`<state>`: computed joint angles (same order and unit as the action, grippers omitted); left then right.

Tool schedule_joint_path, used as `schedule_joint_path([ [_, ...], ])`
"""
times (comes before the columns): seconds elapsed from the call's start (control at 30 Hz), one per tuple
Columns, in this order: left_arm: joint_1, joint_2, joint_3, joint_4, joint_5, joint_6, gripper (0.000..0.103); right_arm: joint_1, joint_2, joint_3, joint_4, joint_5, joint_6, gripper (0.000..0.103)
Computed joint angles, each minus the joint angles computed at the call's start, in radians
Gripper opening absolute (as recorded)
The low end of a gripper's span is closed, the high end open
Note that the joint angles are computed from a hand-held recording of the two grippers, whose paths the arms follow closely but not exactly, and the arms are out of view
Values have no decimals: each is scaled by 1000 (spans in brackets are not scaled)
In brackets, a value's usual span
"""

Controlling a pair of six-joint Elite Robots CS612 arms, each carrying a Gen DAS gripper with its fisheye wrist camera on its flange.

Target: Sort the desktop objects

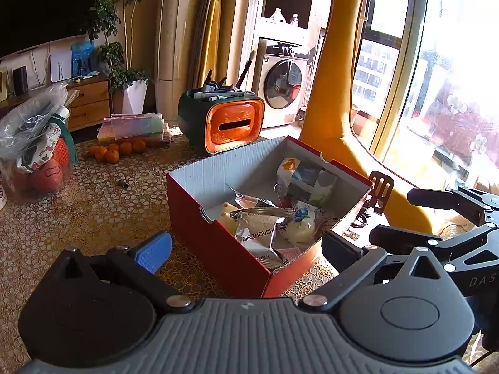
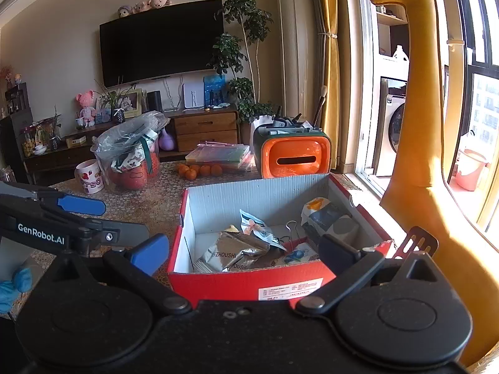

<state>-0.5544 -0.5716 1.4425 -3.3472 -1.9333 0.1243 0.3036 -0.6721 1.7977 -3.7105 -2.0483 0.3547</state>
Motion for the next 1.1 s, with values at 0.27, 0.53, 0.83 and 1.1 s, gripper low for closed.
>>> schedule_joint_path([
  [0.27, 2, -10, 35, -27, -5, 10, 103, 22, -3, 19, -8, -31, -1, 103],
  [0.53, -2, -20, 66, -45, 3, 35, 103, 36, -5, 34, 3, -46, 22, 103],
  [0.83, -7, -26, 76, -39, 2, 62, 103, 41, -10, 51, 3, -56, 69, 103],
  [1.1, -9, -25, 87, -59, 13, 76, 103, 44, -14, 63, 8, -70, 102, 103],
])
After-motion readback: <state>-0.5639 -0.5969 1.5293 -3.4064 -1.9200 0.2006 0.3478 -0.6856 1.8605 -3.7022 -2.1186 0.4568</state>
